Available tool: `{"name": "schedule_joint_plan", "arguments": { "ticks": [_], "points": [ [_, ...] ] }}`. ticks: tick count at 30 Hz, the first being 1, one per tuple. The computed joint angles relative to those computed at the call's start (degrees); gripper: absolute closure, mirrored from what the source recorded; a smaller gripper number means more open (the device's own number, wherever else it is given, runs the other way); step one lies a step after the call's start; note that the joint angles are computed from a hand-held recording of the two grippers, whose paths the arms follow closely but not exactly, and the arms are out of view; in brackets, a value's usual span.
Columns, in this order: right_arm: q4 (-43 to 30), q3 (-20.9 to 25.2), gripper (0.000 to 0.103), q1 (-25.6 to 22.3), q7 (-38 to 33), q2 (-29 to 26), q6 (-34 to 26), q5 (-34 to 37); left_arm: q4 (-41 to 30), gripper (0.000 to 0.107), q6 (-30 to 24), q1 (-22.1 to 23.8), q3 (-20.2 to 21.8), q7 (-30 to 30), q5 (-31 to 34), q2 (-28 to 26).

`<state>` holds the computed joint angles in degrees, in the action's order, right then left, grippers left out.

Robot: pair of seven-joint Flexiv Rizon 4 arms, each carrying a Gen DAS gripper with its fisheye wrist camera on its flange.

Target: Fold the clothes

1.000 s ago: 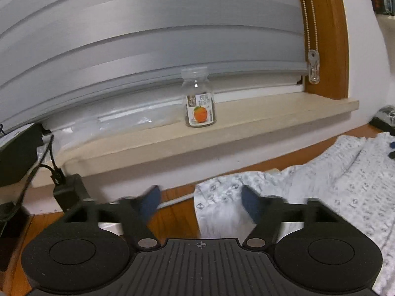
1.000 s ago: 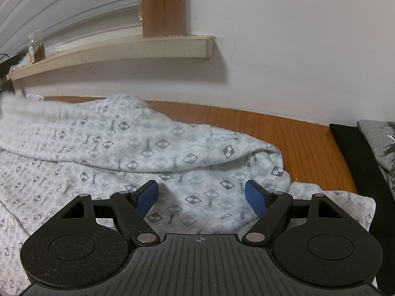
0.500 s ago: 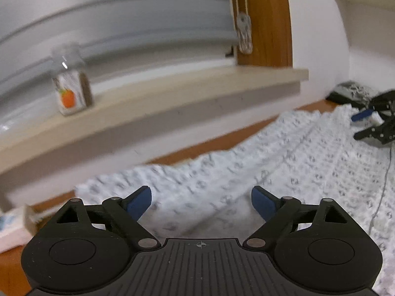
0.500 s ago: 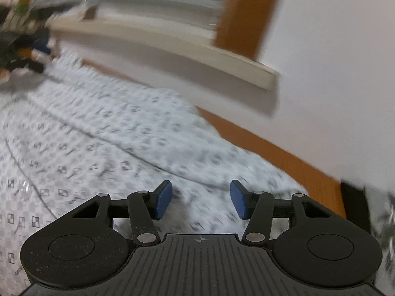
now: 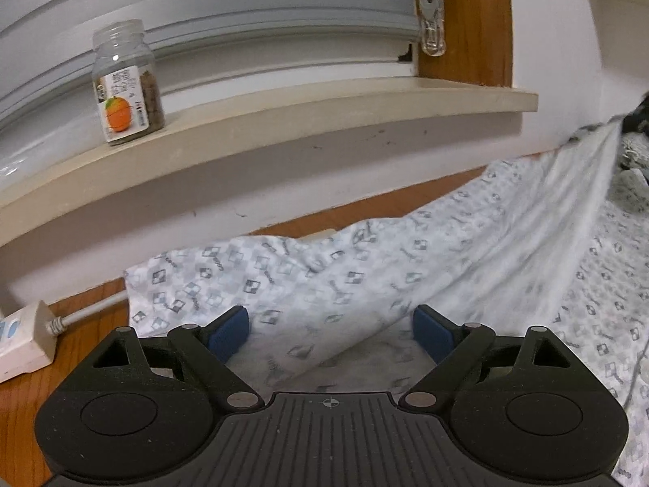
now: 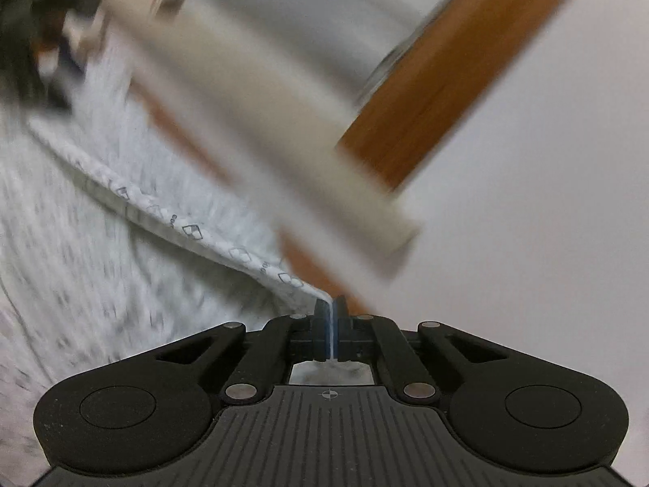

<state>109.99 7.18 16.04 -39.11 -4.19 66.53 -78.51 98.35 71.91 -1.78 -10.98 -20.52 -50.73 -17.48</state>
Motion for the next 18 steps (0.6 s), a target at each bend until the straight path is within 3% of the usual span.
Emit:
{"name": "schedule_joint_plan", "arguments": {
  "ticks": [1,6,8,10,11,13,15,18],
  "points": [
    [0.98,-0.17,0.101,0.54,-1.38,1.55,-0.11,2.31,-0.04,0.017,-0.11,0.06,0.03,-0.12,-0.10,0.01],
    [5.25,4.91,0.101,2.28,-23.05,4.05,-5.18,28.24,-0.41,0.016,-2.44,0.54,0.42,-1.20,-0.51,0.13],
    [6.39,5.12,0.097,2.66,-25.79,4.48,-3.69,33.75,-0.56,0.013,-3.96,0.74,0.70,-1.67,-0.65,0.28],
    [6.90,4.56,0.082,2.37,-23.02,4.60,-1.09,33.47,-0.23,0.010,-4.58,0.89,0.78,-1.26,-1.57,0.63],
    [7.39,4.08,0.077,1.87,-20.11,4.70,1.13,31.54,0.34,0.008,-4.45,0.84,0.81,-0.67,-2.17,1.07],
    [7.10,3.10,0.057,1.03,-15.02,3.83,5.10,28.44,1.61,0.007,-4.72,0.65,1.05,0.42,-3.28,2.14],
    [6.49,1.49,0.046,0.04,-8.15,2.32,8.77,22.11,2.93,0.005,-5.67,0.38,1.68,1.04,-4.02,3.37],
    [4.58,-0.95,0.044,-0.83,-0.48,-1.22,12.60,16.32,4.81,0.005,-7.97,0.05,2.99,2.23,-4.60,5.27]
  ]
}}
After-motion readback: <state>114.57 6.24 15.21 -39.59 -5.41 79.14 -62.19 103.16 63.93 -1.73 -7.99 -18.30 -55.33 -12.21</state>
